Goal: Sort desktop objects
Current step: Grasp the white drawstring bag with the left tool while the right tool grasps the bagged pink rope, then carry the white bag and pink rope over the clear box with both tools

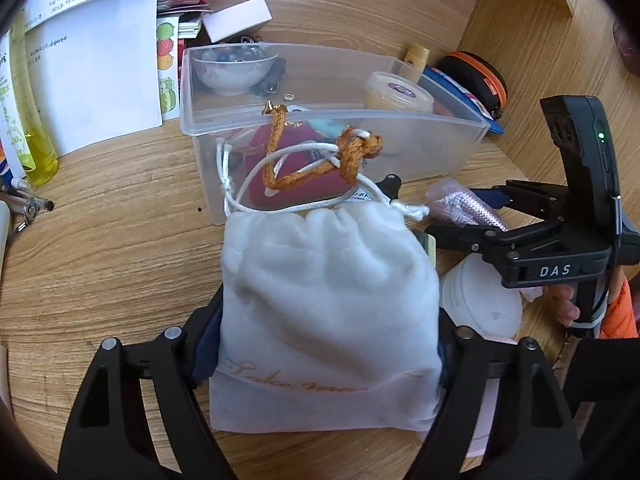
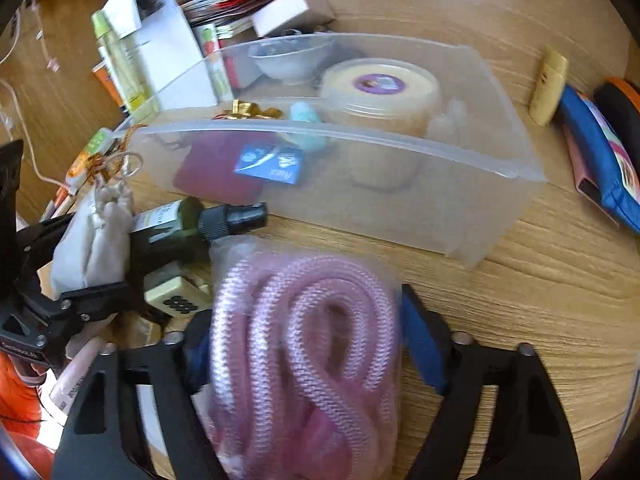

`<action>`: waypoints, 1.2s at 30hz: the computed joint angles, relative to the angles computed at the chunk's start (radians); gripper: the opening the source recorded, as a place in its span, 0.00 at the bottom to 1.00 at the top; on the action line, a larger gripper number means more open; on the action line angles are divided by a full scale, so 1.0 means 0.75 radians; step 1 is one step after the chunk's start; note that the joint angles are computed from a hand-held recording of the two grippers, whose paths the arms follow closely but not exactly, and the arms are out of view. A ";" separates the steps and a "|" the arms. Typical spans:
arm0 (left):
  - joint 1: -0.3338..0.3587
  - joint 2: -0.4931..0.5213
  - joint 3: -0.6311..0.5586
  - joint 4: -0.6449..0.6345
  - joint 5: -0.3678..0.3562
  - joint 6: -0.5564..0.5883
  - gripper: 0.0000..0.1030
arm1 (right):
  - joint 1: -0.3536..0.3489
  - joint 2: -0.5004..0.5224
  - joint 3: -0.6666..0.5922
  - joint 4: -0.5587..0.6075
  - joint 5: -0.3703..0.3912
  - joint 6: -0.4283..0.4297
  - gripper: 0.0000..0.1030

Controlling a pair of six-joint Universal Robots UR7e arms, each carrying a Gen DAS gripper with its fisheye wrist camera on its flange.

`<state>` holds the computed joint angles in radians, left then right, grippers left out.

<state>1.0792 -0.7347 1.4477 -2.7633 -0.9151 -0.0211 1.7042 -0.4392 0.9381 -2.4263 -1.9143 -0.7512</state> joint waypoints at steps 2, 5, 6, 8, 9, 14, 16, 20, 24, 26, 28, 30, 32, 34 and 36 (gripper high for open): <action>-0.001 0.002 0.002 -0.018 0.005 0.008 0.73 | 0.002 0.000 0.002 0.000 0.010 -0.007 0.60; -0.005 0.002 0.014 -0.065 0.019 0.024 0.70 | 0.001 -0.004 0.013 -0.038 0.005 -0.026 0.56; -0.006 0.003 0.016 -0.077 0.025 0.027 0.69 | 0.001 -0.007 0.016 -0.044 0.008 -0.026 0.55; -0.012 0.004 0.029 -0.120 0.047 0.046 0.69 | -0.002 -0.021 0.037 -0.071 0.023 -0.010 0.53; -0.015 0.005 0.034 -0.136 0.056 0.055 0.69 | -0.006 -0.034 0.052 -0.085 0.038 -0.006 0.53; -0.025 0.005 0.056 -0.207 0.096 0.074 0.64 | -0.015 -0.094 0.102 -0.124 0.133 0.032 0.49; -0.027 -0.002 0.073 -0.243 0.089 0.068 0.63 | -0.017 -0.119 0.118 -0.139 0.178 0.037 0.48; -0.040 -0.009 0.103 -0.304 0.111 0.052 0.63 | -0.018 -0.148 0.124 -0.153 0.253 0.044 0.31; -0.056 -0.018 0.130 -0.328 0.142 0.013 0.63 | -0.021 -0.157 0.110 -0.124 0.300 0.021 0.19; -0.064 -0.027 0.144 -0.332 0.158 -0.017 0.63 | -0.025 -0.154 0.105 -0.107 0.305 0.003 0.19; -0.074 -0.038 0.155 -0.341 0.169 -0.033 0.63 | -0.031 -0.146 0.098 -0.092 0.315 -0.004 0.18; -0.089 -0.043 0.159 -0.362 0.198 -0.025 0.63 | -0.038 -0.151 0.104 -0.089 0.341 -0.007 0.18; -0.099 -0.047 0.152 -0.372 0.215 -0.018 0.63 | -0.045 -0.158 0.097 -0.066 0.378 -0.010 0.18; -0.105 -0.054 0.143 -0.379 0.214 -0.012 0.63 | -0.047 -0.176 0.107 -0.077 0.422 -0.031 0.18; -0.110 -0.057 0.129 -0.382 0.217 -0.008 0.63 | -0.045 -0.187 0.115 -0.094 0.452 -0.043 0.18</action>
<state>0.9969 -0.7775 1.5448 -3.0501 -0.7525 -0.0270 1.6704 -0.5795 1.0244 -2.4965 -1.5755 -0.7832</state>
